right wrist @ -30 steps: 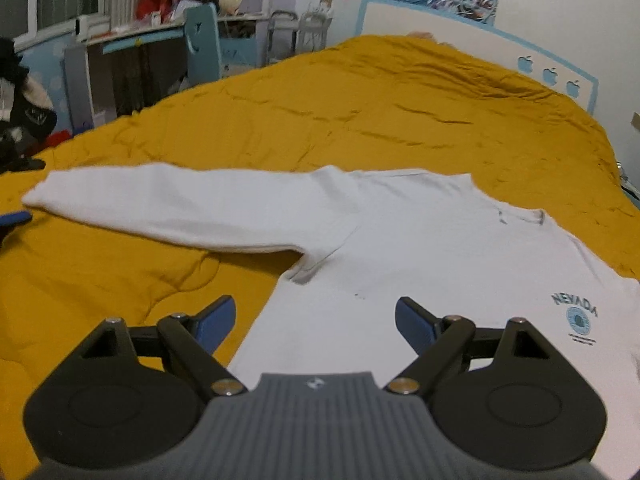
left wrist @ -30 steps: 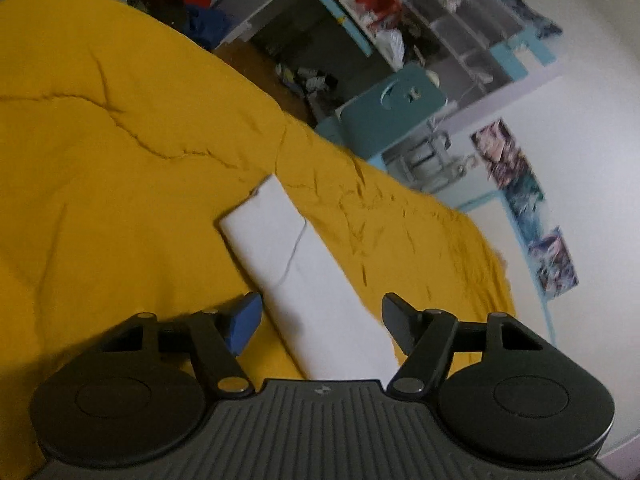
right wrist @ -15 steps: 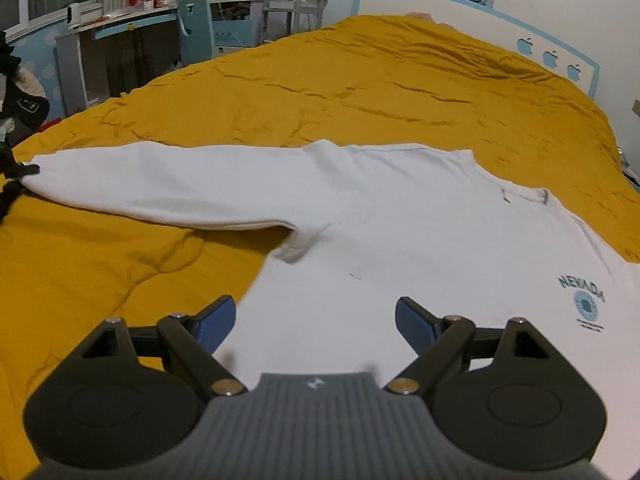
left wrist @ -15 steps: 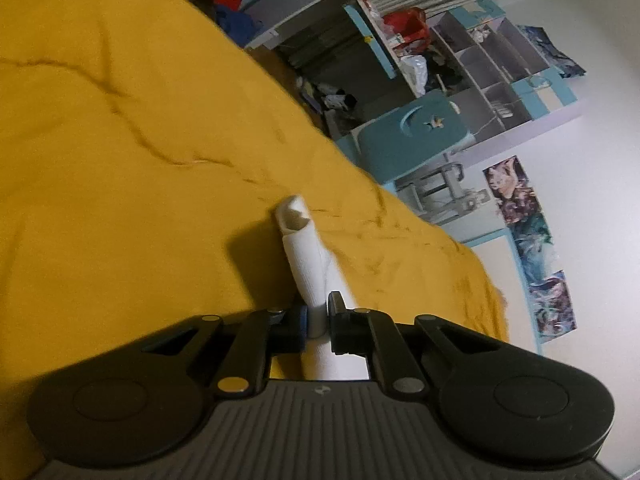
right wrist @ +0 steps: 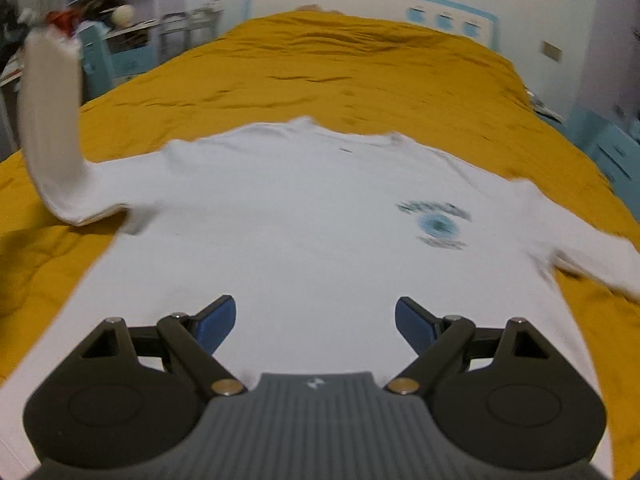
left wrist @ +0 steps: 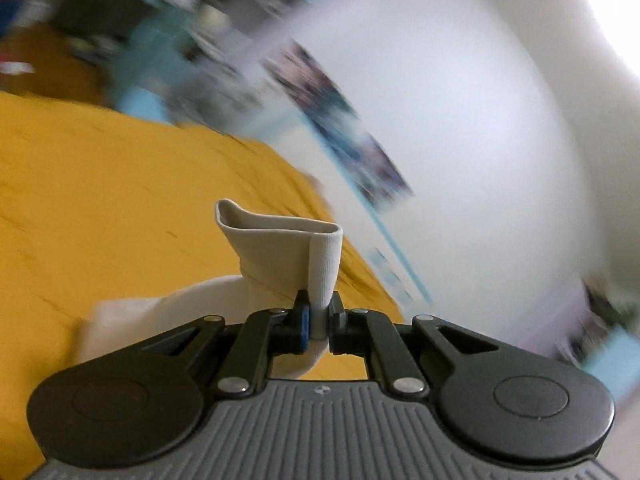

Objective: Fold small clothes

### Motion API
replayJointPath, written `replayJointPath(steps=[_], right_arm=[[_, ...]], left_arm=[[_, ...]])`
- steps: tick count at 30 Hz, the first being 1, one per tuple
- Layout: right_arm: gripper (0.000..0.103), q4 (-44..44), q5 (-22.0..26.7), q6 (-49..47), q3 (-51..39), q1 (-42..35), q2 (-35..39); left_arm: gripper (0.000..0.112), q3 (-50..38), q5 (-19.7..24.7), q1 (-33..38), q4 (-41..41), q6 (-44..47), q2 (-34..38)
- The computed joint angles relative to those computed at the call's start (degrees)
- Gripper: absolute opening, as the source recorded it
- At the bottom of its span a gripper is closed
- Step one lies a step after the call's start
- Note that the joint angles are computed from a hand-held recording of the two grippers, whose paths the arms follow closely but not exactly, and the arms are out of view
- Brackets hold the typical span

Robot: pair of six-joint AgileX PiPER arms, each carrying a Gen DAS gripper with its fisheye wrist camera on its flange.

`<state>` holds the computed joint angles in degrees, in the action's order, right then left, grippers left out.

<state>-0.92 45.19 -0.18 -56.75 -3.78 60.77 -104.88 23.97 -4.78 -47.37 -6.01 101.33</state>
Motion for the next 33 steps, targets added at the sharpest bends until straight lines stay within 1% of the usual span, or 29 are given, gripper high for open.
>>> replayJointPath(steps=[2,5,6,7,8,9,10,11,12,13,14,15,16,17,18,19,20,22,24,25,26,27,28,29,31,32,33], right_arm=[[0.083,5.7,0.5,-6.4,1.1,-7.0,-1.1],[0.083,15.9,2.6,-18.4,2.3,-19.2,-1.7],[0.083,18.4,3.5,-21.7,2.6,-22.5,-1.7],[0.083,20.6,4.4,-25.0,2.9,-25.9,-1.6],[0.083,21.9,4.8,-27.3,3.4,-28.3,-1.6],[0.083,22.9,5.4,-29.6,3.5,-30.7,-1.4],[0.083,23.5,5.9,-31.3,3.5,-32.6,-1.1],[0.083,24.1,6.2,-33.0,3.7,-34.5,-1.1],[0.083,24.6,6.4,-34.4,3.9,-36.2,-1.1],[0.083,25.2,6.6,-35.7,3.8,-37.9,-0.8],[0.083,25.9,6.7,-36.9,3.7,-39.5,-0.4],[0.083,27.0,6.8,-38.6,3.4,-41.3,0.5],[0.083,27.5,6.8,-38.8,2.9,-42.1,1.3],[0.083,28.8,7.3,-39.4,2.1,-43.2,2.3],[0.083,31.4,8.7,-40.8,0.9,-44.9,3.8],[0.083,35.8,11.4,-42.7,-1.3,-47.4,6.5],[0.083,39.6,14.2,-43.8,-3.2,-49.6,8.8],[0.083,46.0,17.2,-42.7,-7.4,-51.4,14.7],[0.083,50.0,17.2,-39.4,-12.2,-50.4,21.1],[0.082,51.3,15.7,-38.2,-14.9,-49.0,24.7],[0.082,51.6,13.9,-37.2,-16.4,-47.3,26.7],[0.082,50.1,11.8,-34.7,-18.8,-45.4,29.2],[0.081,46.8,10.5,-30.0,-22.2,-43.2,32.7],[0.079,44.6,10.5,-26.1,-24.8,-42.1,35.4],[0.074,41.7,12.4,-19.3,-29.6,-40.4,40.8],[0.075,40.6,13.5,-16.0,-31.3,-39.7,42.9],[0.075,40.8,13.6,-14.6,-31.8,-39.0,44.1]], left_arm=[[0.008,-3.8,0.1,-6.3,2.4,-1.7,2.9],[0.008,-10.7,2.0,-14.5,0.4,-0.6,10.0],[0.008,-13.2,2.7,-17.0,0.5,-0.9,12.9],[0.008,-14.2,2.4,-19.1,0.2,-0.6,14.9],[0.008,-17.4,3.5,-21.2,2.2,-2.1,18.1],[0.010,-22.8,6.8,-22.6,5.2,-5.0,22.3],[0.014,-28.5,9.8,-23.8,6.0,-6.4,27.1],[0.021,-34.2,13.4,-24.6,7.0,-8.5,31.4],[0.024,-39.7,16.3,-24.9,6.5,-9.6,35.6],[0.024,-42.9,18.8,-25.0,5.5,-10.8,38.0],[0.024,-43.7,20.4,-24.7,2.5,-10.1,38.9],[0.027,-42.3,19.9,-24.2,-1.2,-7.1,38.4],[0.031,-38.6,19.0,-23.5,-4.4,-2.9,36.2],[0.041,-33.6,17.5,-22.6,-6.9,2.0,33.1],[0.055,-30.0,17.0,-21.3,-8.0,5.8,30.3],[0.059,-25.8,16.6,-19.7,-8.0,8.8,27.1],[0.062,-21.2,15.3,-18.3,-7.7,11.3,23.8],[0.062,-10.0,12.8,-15.2,-7.2,16.4,15.9],[0.062,0.2,10.6,-12.4,-6.4,20.5,9.0],[0.062,5.0,9.7,-11.0,-6.0,22.7,5.7],[0.062,10.7,9.3,-9.6,-6.1,26.0,2.1],[0.062,14.3,8.9,-8.3,-4.0,27.7,-0.3],[0.062,17.2,8.3,-8.1,-0.3,27.6,-2.5],[0.062,19.0,7.7,-8.3,4.5,26.6,-3.9],[0.062,21.4,7.0,-9.4,16.0,22.6,-5.6],[0.062,21.7,6.9,-10.2,20.6,20.7,-5.4],[0.062,22.2,6.8,-11.0,24.6,19.2,-5.1]])
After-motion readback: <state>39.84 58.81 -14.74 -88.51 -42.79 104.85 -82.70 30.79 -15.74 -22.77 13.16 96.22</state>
